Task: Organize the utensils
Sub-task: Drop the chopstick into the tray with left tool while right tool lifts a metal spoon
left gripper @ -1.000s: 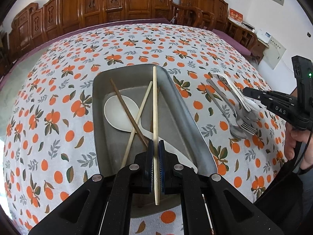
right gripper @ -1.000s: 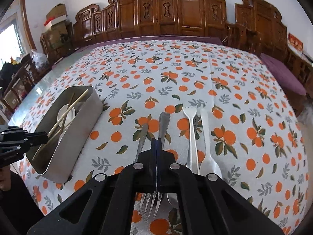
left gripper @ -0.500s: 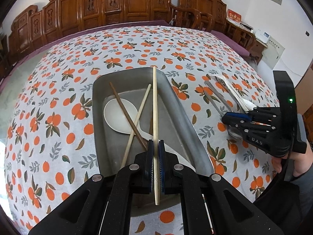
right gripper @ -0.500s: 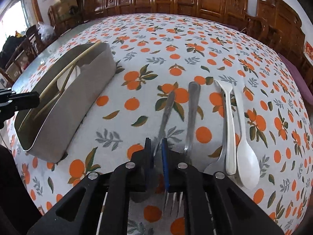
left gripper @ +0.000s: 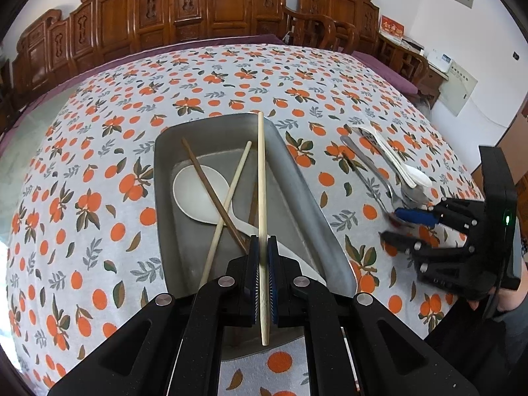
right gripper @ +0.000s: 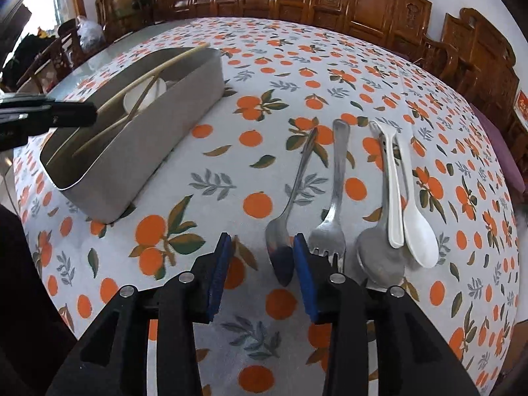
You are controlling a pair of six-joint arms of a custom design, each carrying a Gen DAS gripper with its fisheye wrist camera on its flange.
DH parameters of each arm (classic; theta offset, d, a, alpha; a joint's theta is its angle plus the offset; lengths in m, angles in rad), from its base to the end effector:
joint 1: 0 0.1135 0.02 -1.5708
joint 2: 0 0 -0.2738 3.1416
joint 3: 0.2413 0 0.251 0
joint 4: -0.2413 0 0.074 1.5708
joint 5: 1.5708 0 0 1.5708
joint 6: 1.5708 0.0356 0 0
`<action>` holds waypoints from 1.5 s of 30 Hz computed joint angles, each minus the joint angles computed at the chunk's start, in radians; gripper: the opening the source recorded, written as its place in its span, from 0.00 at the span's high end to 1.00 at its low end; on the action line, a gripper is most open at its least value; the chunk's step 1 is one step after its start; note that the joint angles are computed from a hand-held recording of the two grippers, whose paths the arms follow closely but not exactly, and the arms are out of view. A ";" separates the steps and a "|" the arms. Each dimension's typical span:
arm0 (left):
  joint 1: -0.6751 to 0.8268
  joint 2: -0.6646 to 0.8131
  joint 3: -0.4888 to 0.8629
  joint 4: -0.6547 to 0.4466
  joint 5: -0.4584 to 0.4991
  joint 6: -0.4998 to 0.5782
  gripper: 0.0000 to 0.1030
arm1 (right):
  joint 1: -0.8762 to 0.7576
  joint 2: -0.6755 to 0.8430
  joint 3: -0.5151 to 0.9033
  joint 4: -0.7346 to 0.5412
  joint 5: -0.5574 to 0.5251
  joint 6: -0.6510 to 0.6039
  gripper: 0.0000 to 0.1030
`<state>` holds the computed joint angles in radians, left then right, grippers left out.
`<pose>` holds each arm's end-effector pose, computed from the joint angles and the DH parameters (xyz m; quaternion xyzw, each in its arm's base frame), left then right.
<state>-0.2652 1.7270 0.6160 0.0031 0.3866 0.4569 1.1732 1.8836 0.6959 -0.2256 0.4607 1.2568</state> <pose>0.2592 -0.0843 0.0965 0.3787 0.8781 -0.1646 0.2420 0.1182 0.2406 0.0658 0.0585 0.9690 -0.0075 0.2400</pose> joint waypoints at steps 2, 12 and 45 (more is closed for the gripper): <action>0.000 0.006 0.000 0.002 -0.006 0.002 0.96 | -0.005 -0.007 -0.018 0.021 -0.001 0.003 0.69; -0.013 0.064 0.019 0.016 -0.056 0.010 0.96 | 0.008 -0.062 -0.046 0.032 0.041 0.019 0.69; 0.127 -0.074 0.034 -0.040 0.074 -0.003 0.84 | 0.056 -0.229 0.308 -0.391 0.359 -0.110 0.71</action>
<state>-0.1378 1.6530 0.6504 -0.0374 0.4611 0.4536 1.2292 1.6548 1.0036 -0.6169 0.8197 1.1473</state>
